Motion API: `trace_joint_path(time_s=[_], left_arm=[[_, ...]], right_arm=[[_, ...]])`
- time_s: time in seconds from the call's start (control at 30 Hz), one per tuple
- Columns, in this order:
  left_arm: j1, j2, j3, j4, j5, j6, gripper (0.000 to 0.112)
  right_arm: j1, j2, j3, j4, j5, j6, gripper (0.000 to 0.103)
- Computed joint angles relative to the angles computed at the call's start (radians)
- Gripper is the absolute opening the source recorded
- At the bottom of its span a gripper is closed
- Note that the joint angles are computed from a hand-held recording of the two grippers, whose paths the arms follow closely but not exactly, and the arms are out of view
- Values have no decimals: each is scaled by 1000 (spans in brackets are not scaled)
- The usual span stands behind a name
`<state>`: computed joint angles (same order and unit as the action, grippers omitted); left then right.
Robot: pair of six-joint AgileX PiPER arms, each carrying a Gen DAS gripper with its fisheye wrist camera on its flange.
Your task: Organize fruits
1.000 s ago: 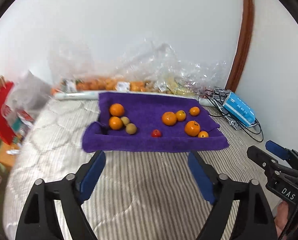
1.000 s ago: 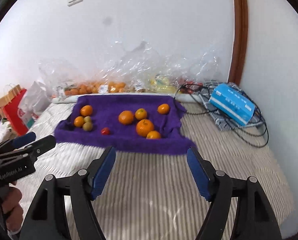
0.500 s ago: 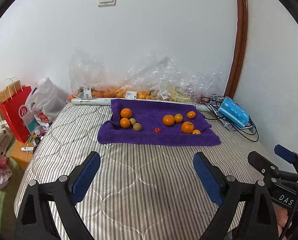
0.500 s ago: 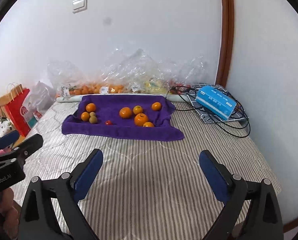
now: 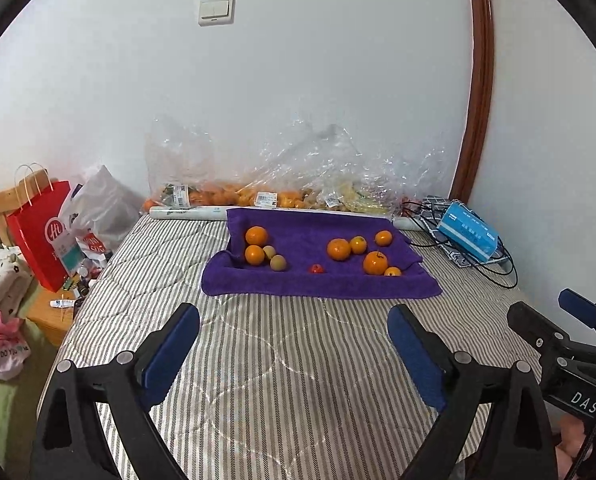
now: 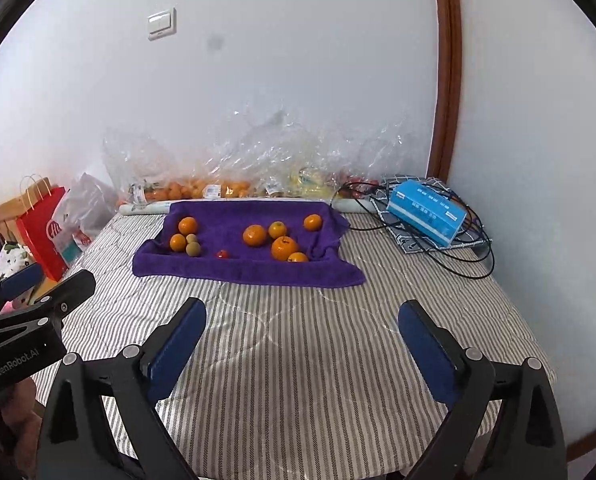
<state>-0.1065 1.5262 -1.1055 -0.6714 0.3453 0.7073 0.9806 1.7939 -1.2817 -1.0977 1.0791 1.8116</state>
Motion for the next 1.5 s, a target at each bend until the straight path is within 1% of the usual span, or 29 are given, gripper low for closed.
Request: trace_joint_path(time_s=[0.47, 0.6, 0.9, 1.03, 1.5], left_arm=[[11, -6, 2, -7, 0, 6, 95], [3, -7, 3, 39, -10, -36, 95], [-1, -7, 4, 55, -17, -53, 95], [0, -10, 9, 53, -20, -51, 95], [3, -13, 13, 45, -21, -42, 95]], right_arm=[[9, -5, 2, -8, 5, 6, 96], [10, -4, 0, -6, 7, 2, 96], [16, 2, -5, -6, 12, 2, 96], [17, -2, 1, -8, 4, 5, 96], [23, 6, -12, -5, 13, -2, 96]])
